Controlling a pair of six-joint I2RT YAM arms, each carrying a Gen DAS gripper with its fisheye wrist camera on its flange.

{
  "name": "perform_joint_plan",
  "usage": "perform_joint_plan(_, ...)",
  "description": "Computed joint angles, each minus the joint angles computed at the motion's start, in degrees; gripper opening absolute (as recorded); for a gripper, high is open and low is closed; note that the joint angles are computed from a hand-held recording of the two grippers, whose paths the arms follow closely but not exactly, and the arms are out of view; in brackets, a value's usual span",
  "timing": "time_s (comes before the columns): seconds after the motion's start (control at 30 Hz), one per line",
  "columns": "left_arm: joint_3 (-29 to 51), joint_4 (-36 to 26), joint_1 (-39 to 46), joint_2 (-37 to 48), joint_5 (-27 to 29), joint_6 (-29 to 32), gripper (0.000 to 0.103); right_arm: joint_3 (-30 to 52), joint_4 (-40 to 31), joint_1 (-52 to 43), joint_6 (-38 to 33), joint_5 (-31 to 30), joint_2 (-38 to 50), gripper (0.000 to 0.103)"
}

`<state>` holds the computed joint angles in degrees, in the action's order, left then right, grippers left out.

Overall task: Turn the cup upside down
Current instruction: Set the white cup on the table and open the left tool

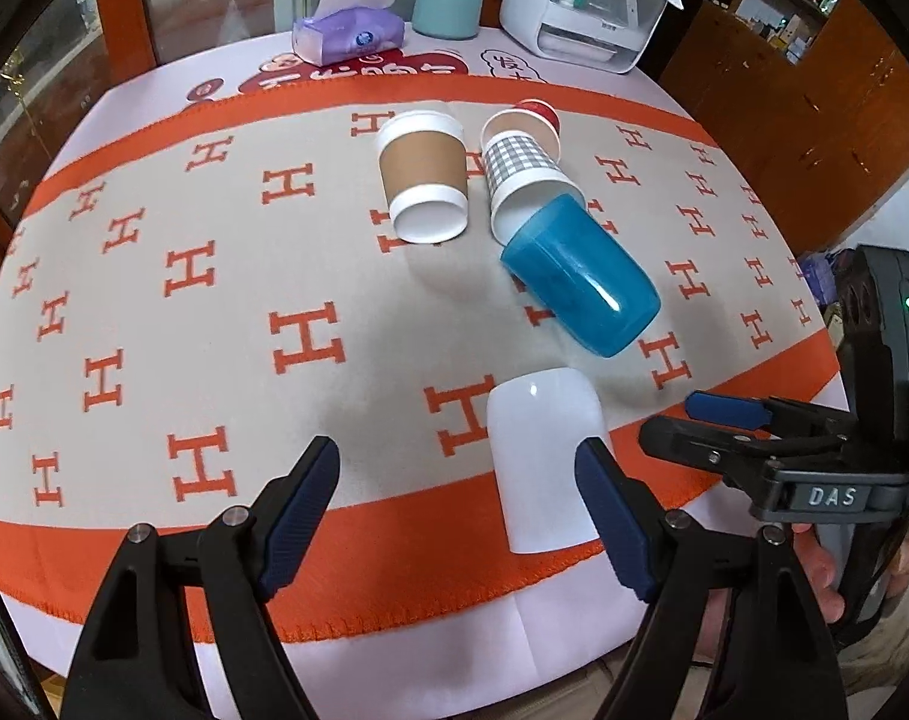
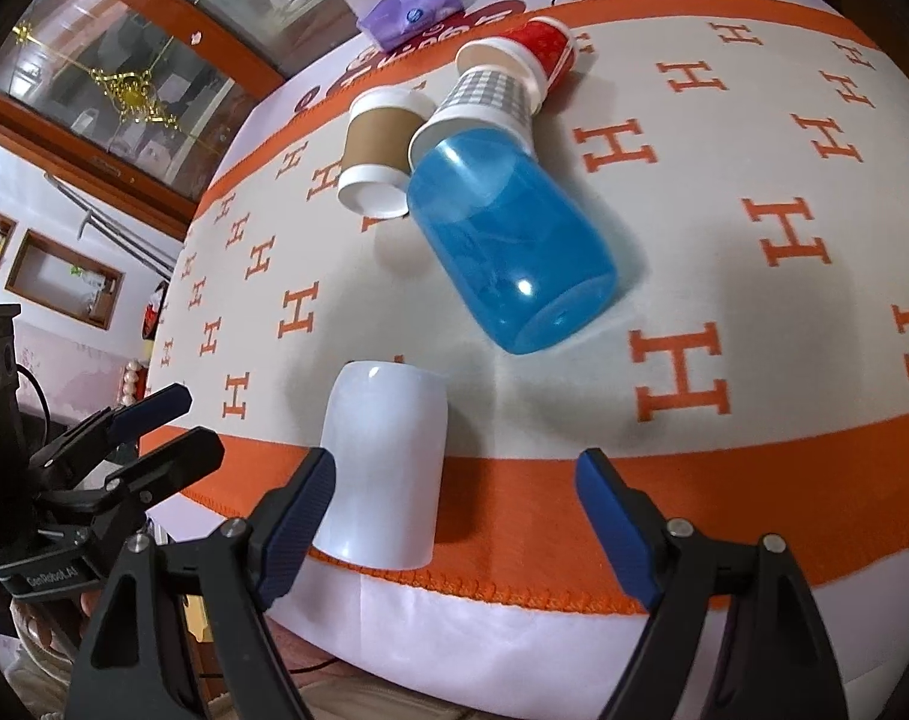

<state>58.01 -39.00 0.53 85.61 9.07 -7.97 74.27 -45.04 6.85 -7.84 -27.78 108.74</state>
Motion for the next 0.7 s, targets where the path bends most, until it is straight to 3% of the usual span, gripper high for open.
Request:
perform_joint_plan(0.03, -0.36, 1.31, -0.38, 1.33, 0.26, -0.34, 0.064, 0.2, -0.01, 0.42, 0.06, 0.52, 0.49, 0.071)
perform_joint_plan(0.1, -0.48, 1.58, -0.07, 3.02, 1.52, 0.09, 0.058, 0.81, -0.38, 1.29, 0.19, 1.11, 1.92, 0.063)
perform_joint_plan(0.23, -1.64, 3.16, -0.36, 4.81, 1.6, 0.65, 0.051, 0.61, 0.36, 1.82, 0.69, 0.48, 2.37, 0.062)
perform_joint_plan(0.7, -2.69, 4.29, -0.39, 3.83, -2.78, 1.5, 0.051, 1.2, -0.31, 2.13, 0.78, 0.6, 2.62, 0.062)
